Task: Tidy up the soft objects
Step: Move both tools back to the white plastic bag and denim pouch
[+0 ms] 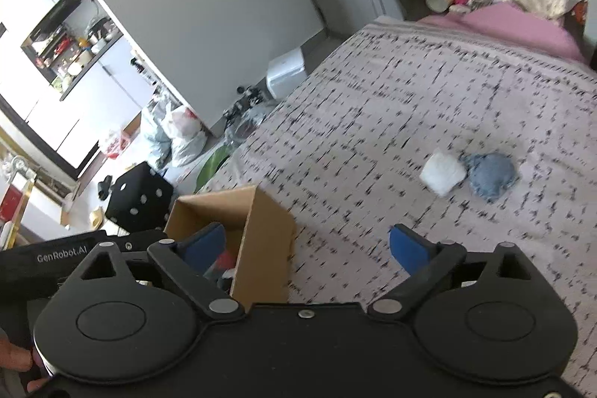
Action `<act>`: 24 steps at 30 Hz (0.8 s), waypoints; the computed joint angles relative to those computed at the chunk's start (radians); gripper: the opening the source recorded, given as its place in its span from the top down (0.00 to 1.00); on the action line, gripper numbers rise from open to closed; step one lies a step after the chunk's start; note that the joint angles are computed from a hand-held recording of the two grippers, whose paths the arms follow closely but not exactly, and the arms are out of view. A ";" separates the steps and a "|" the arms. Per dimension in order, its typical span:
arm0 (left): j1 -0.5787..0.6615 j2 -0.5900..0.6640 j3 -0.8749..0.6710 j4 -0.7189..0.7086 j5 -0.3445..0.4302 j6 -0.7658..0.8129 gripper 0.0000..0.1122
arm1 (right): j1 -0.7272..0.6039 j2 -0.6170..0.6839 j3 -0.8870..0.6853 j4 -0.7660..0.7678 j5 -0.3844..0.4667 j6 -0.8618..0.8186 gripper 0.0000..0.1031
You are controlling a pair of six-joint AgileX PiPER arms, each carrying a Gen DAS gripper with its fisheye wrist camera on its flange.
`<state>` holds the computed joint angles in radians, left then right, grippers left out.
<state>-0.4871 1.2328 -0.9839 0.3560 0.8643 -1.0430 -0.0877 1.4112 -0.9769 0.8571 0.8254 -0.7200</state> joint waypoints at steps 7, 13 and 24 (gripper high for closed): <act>-0.058 0.104 -0.091 0.031 0.020 -0.018 0.20 | -0.092 0.034 -0.061 0.017 0.038 -0.012 0.06; -0.094 0.184 -0.191 0.053 0.048 -0.022 0.19 | -0.187 0.079 -0.112 0.052 0.069 -0.052 0.00; -0.142 0.323 -0.348 0.062 0.056 -0.003 0.18 | -0.277 0.131 -0.164 0.066 0.095 -0.085 0.00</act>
